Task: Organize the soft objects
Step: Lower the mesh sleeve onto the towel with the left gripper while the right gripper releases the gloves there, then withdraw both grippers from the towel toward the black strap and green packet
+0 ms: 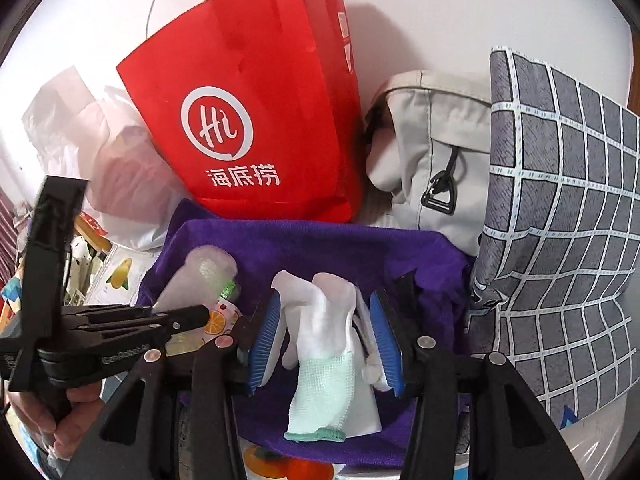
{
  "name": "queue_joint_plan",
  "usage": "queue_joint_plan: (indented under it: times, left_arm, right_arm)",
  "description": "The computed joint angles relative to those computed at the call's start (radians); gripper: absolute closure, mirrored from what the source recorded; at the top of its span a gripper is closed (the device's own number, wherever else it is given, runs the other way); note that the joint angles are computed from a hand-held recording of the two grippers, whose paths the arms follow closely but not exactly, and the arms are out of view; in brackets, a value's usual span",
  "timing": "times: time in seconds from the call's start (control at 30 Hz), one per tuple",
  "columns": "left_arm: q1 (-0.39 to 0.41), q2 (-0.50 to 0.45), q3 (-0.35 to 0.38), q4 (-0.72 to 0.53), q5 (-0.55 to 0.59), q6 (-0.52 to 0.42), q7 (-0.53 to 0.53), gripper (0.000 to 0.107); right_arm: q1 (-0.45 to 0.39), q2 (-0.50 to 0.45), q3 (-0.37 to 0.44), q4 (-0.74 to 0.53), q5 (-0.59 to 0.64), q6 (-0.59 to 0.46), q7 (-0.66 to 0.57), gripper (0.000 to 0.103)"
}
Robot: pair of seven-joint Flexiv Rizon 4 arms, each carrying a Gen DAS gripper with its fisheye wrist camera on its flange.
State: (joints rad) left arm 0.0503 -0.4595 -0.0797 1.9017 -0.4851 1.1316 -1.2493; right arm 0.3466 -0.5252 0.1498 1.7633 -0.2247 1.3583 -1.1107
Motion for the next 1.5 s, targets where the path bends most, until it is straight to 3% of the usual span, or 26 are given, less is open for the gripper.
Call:
queue_joint_plan:
  times: [0.1,0.3,0.37,0.73,0.97,1.13,1.27,1.4,1.5]
  left_arm:
    - [0.006,-0.006,-0.007,-0.011,-0.011,-0.027,0.002,0.085]
    - [0.015,0.012,-0.027,0.018,-0.056,0.027,0.040,0.058]
    - [0.009,0.019,-0.018,0.023,-0.050,0.043,0.038,0.055]
    - [0.003,0.069,0.009,0.056,-0.027,0.070,0.036,0.053]
    - [-0.033,0.143,0.045,0.110,0.054,0.151,-0.023,0.053]
    - [-0.058,0.213,0.064,0.172,0.094,0.203,-0.062,0.053]
    - [-0.104,0.274,0.131,0.239,0.252,0.223,-0.162,0.053]
    - [-0.057,0.370,0.046,0.410,0.026,0.270,0.038,0.053]
    - [-0.093,0.446,0.042,0.536,-0.195,0.334,0.192,0.053]
  right_arm:
    - [0.004,-0.001,-0.003,-0.002,-0.003,-0.004,-0.001,0.056]
    - [0.011,0.009,-0.021,0.012,-0.016,0.005,0.018,0.056]
    - [0.016,0.014,-0.030,0.019,-0.024,0.010,0.027,0.056]
    - [0.072,0.072,-0.107,0.088,-0.114,0.070,0.110,0.056]
    - [0.223,0.189,-0.306,0.244,-0.337,0.201,0.313,0.056]
    - [0.198,0.282,-0.260,0.374,-0.412,0.203,0.359,0.057]
    - [0.250,0.365,-0.368,0.529,-0.683,0.256,0.541,0.066]
    - [0.238,0.412,-0.434,0.618,-1.052,0.309,0.830,0.080]
    - [0.200,0.419,-0.397,0.654,-1.168,0.314,0.924,0.083]
